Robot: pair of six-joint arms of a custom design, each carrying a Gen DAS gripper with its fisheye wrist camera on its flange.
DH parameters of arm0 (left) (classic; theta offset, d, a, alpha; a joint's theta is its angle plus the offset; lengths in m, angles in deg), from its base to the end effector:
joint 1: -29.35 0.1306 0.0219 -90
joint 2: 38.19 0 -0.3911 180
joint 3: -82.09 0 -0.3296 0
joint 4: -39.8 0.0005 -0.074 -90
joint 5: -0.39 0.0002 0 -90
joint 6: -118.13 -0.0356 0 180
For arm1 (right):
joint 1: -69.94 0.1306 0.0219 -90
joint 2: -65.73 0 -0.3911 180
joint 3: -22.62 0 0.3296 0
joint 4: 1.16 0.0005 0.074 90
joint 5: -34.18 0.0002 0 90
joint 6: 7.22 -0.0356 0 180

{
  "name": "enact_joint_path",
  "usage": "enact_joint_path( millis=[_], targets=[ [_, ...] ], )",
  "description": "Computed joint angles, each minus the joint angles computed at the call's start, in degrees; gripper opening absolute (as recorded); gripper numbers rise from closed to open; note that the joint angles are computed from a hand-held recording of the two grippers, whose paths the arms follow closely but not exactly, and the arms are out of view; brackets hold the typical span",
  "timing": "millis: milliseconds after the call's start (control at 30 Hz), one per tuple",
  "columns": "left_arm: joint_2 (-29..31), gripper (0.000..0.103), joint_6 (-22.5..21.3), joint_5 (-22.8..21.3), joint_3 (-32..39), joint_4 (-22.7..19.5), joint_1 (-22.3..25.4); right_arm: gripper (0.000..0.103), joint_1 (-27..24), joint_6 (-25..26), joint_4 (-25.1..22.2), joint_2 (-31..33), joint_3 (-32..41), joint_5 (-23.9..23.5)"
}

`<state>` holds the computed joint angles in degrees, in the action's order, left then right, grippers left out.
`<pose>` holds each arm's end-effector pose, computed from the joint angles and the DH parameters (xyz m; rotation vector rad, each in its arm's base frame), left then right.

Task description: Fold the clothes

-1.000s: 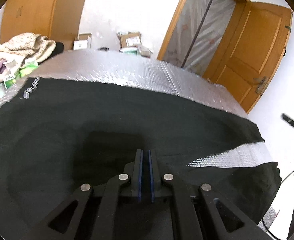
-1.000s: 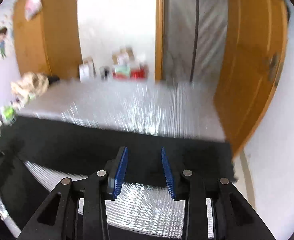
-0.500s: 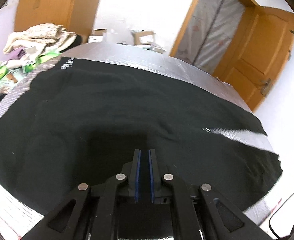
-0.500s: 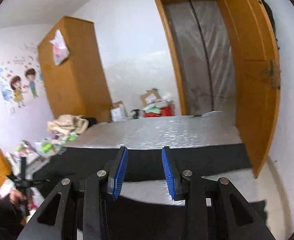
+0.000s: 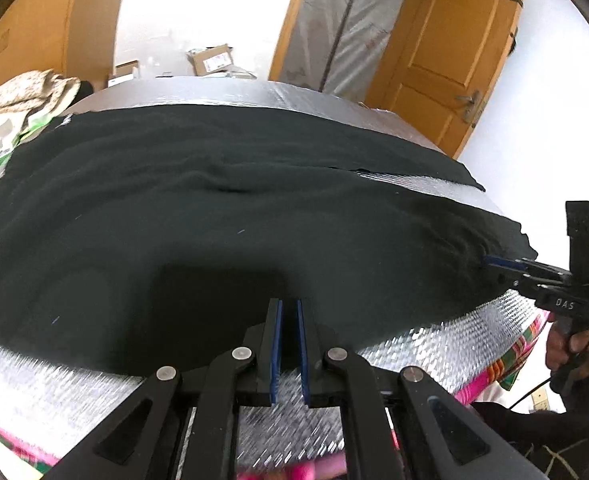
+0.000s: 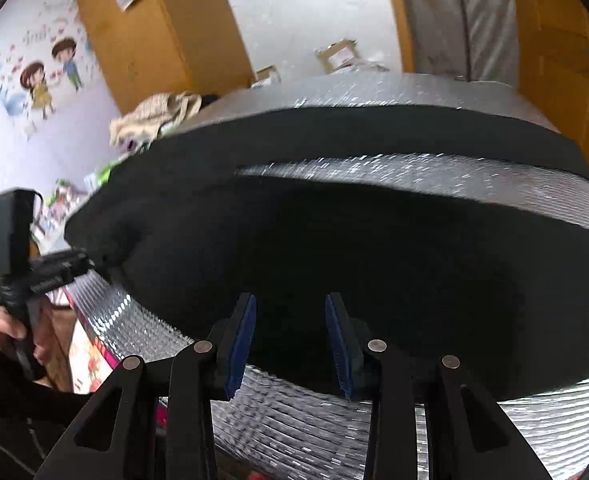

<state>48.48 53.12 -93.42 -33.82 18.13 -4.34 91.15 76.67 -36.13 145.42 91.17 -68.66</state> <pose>0.3187 -0.2102 0.3179 0.1473 2.3767 -0.4232 0.3241 0.1337 0.3732 -0.4238 2.3682 0.4915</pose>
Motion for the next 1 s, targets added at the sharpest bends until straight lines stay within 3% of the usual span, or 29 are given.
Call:
enact_joint_path(
  millis=[267, 500, 567, 633, 800, 933, 1000],
  targets=[
    [-3.1, 0.006, 0.8, -0.7, -2.6, -0.2, 0.0, 0.038, 4.8, 4.9, 1.6, 2.2, 2.0, -2.9],
    [0.3, 0.006, -1.5, 1.4, 1.3, 0.8, -1.2, 0.037, 6.2, 5.0, 3.3, 4.4, 2.3, -3.4],
    [2.1, 0.006, -2.1, 3.3, 2.5, -0.9, -1.3, 0.037, 4.7, 3.7, 4.3, 3.7, 0.9, -3.6],
    [1.7, 0.006, -3.2, 3.1, 1.3, 0.6, -1.7, 0.037, 3.0, 2.2, 5.3, 3.1, -0.6, -3.9],
    [0.4, 0.006, -2.7, 6.4, -0.5, 1.9, -0.5, 0.035, -7.4, -5.0, 9.7, -1.9, -6.8, -9.0],
    [0.6, 0.006, -3.1, 6.4, 0.0, 1.3, -0.5, 0.037, -14.5, -11.7, 11.7, -4.7, -9.4, -5.8],
    [0.8, 0.006, -4.0, 5.7, 0.8, 0.0, -0.8, 0.038, -15.2, -12.4, 12.0, -4.6, -8.9, -4.6]
  ],
)
